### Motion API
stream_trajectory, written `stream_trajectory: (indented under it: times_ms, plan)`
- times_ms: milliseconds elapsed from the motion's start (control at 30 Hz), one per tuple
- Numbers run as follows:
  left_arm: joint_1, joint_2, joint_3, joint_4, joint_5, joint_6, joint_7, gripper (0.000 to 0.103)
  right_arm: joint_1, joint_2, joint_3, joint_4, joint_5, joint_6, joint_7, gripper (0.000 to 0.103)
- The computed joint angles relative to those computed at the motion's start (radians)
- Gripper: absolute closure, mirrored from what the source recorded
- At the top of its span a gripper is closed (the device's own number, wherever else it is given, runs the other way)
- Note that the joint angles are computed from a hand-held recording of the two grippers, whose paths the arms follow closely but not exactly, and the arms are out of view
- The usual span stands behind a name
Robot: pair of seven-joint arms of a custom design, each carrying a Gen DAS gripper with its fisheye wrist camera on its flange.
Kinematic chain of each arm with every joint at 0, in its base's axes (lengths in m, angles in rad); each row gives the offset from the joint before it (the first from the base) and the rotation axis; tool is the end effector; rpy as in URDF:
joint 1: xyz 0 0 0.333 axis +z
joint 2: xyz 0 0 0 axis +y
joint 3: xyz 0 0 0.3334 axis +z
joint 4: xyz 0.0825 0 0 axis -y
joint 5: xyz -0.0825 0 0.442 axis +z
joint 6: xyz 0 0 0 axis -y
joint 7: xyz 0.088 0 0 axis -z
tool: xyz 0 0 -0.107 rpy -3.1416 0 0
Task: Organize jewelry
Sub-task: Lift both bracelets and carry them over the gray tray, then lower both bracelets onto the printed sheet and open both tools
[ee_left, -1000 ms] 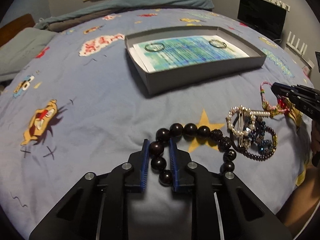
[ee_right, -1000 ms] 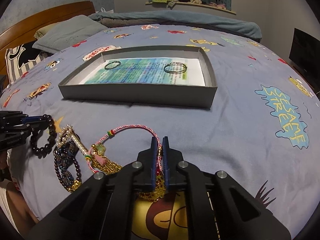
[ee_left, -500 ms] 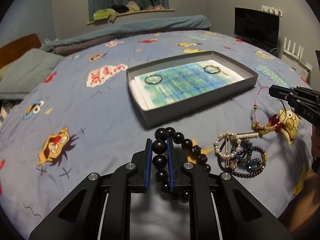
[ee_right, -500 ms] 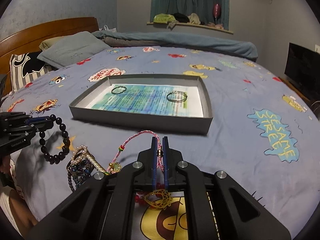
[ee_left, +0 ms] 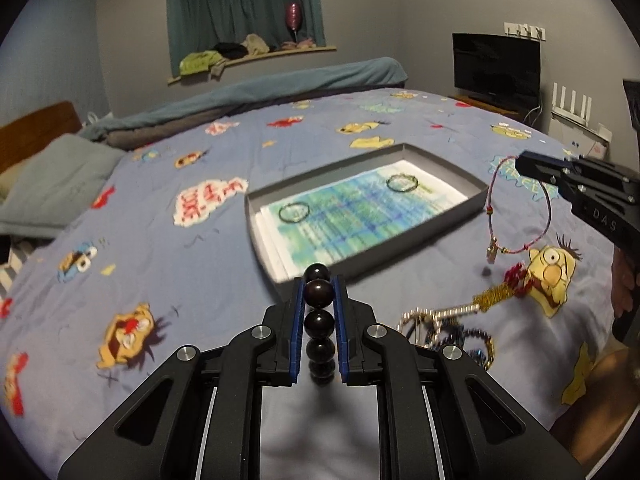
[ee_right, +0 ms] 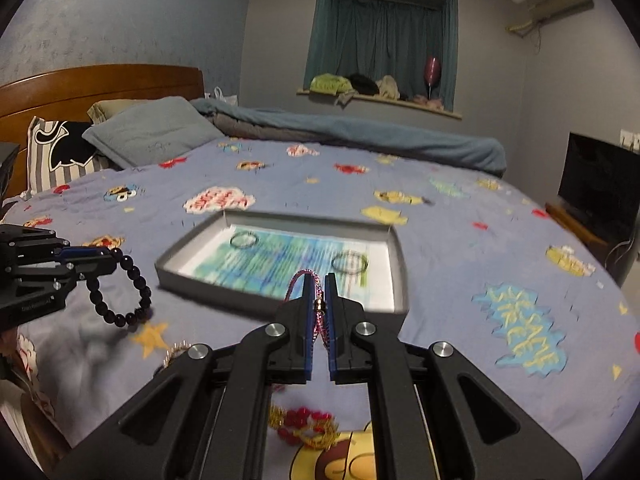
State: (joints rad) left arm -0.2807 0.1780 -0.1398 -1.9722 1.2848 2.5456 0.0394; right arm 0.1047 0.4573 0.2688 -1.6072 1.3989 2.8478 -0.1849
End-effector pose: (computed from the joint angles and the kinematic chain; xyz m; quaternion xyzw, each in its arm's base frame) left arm 0.6103 -0.2828 0.4025 -0.6748 0.5861 -0.2389 0.3796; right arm 0.7408 0.2020 0.4106 -0.7905 0.3154 -0.2301 0.4720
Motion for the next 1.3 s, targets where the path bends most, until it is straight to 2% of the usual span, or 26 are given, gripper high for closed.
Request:
stream_trajectory:
  times_ms: [167, 267, 433, 533, 567, 667, 767, 833, 1000, 1167, 1300]
  plan:
    - [0.002, 0.028, 0.010, 0.080, -0.023, -0.004, 0.042, 0.088, 0.013, 0.024, 0.013, 0.084, 0.012, 0.035, 0.018, 0.098]
    - [-0.003, 0.052, 0.022, 0.137, -0.007, -0.004, 0.048, 0.088, 0.024, 0.068, 0.018, 0.170, -0.004, 0.058, 0.085, 0.098]
    - [-0.009, 0.127, 0.051, 0.252, -0.019, -0.003, 0.060, 0.088, 0.042, 0.174, 0.035, 0.313, -0.104, 0.122, 0.191, 0.098]
    - [-0.013, 0.177, 0.071, 0.312, -0.052, 0.010, 0.085, 0.088, 0.035, 0.228, 0.061, 0.374, -0.145, 0.162, 0.206, 0.098]
    - [-0.013, 0.201, 0.078, 0.338, -0.069, 0.016, 0.101, 0.088, 0.045, 0.251, 0.049, 0.399, -0.184, 0.161, 0.245, 0.098]
    - [-0.020, 0.248, 0.105, 0.377, -0.095, 0.058, 0.121, 0.088, 0.077, 0.310, -0.001, 0.461, -0.308, 0.133, 0.375, 0.098]
    - [-0.019, 0.284, 0.128, 0.396, -0.138, 0.133, 0.151, 0.088, 0.109, 0.380, -0.063, 0.542, -0.438, 0.041, 0.533, 0.098]
    - [-0.024, 0.311, 0.145, 0.410, -0.163, 0.160, 0.173, 0.088, 0.107, 0.408, -0.065, 0.571, -0.490, -0.003, 0.577, 0.098]
    - [-0.027, 0.356, 0.165, 0.425, -0.285, 0.156, 0.273, 0.088, 0.127, 0.480, -0.092, 0.634, -0.639, -0.054, 0.665, 0.098]
    - [-0.040, 0.351, 0.207, 0.391, -0.328, 0.159, 0.265, 0.088, 0.147, 0.541, -0.125, 0.705, -0.759, -0.085, 0.795, 0.098]
    - [-0.032, 0.347, 0.211, 0.370, -0.364, 0.157, 0.271, 0.088, 0.160, 0.584, -0.149, 0.763, -0.846, -0.109, 0.901, 0.098]
